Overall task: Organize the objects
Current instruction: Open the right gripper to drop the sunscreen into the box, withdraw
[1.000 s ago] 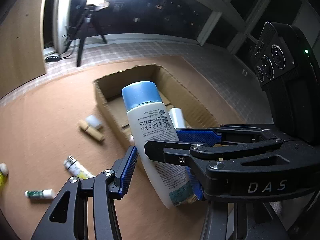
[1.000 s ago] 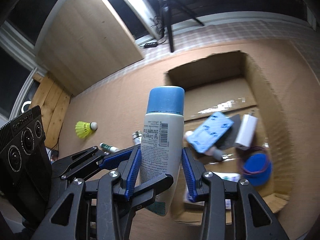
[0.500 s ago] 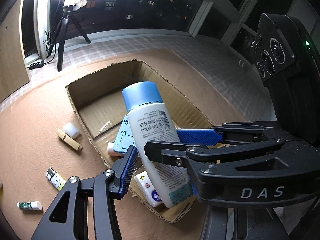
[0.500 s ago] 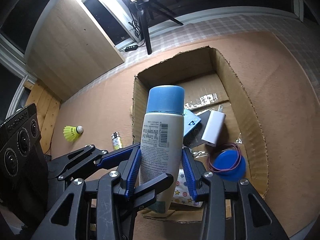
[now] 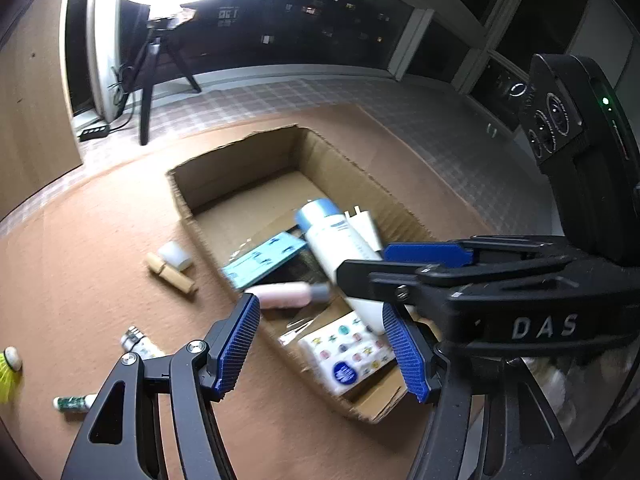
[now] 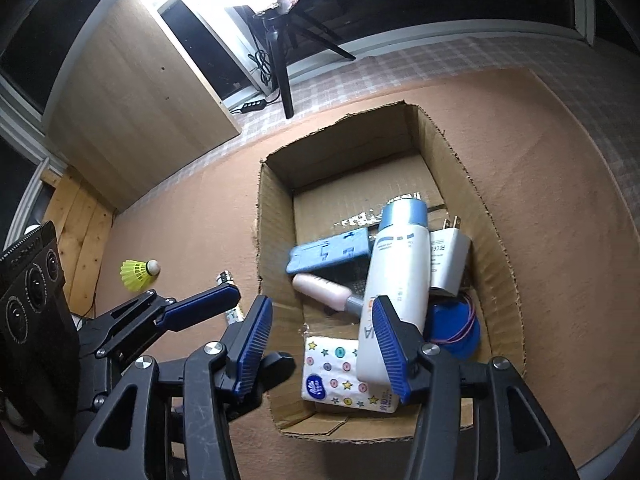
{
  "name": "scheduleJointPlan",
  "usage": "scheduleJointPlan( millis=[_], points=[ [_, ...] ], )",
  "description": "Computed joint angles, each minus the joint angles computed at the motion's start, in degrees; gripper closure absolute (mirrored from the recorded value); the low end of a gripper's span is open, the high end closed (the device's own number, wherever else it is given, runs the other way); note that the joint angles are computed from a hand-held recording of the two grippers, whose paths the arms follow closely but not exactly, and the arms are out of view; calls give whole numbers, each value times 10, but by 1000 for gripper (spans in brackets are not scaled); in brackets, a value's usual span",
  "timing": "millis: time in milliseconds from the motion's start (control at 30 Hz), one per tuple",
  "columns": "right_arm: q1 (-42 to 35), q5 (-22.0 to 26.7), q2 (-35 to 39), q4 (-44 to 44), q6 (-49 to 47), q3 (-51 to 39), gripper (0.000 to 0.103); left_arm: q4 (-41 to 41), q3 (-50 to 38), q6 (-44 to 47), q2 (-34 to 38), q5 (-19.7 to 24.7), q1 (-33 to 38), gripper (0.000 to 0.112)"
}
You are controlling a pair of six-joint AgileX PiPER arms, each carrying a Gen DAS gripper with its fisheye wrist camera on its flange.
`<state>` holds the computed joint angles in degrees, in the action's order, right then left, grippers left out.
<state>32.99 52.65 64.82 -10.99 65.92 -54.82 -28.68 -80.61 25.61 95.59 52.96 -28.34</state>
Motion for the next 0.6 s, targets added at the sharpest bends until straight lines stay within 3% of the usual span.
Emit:
scheduleJointPlan(
  millis=[600],
  points=[
    [95, 11, 100, -68, 58, -99, 55, -20, 57, 103, -55, 51, 203, 45]
  ],
)
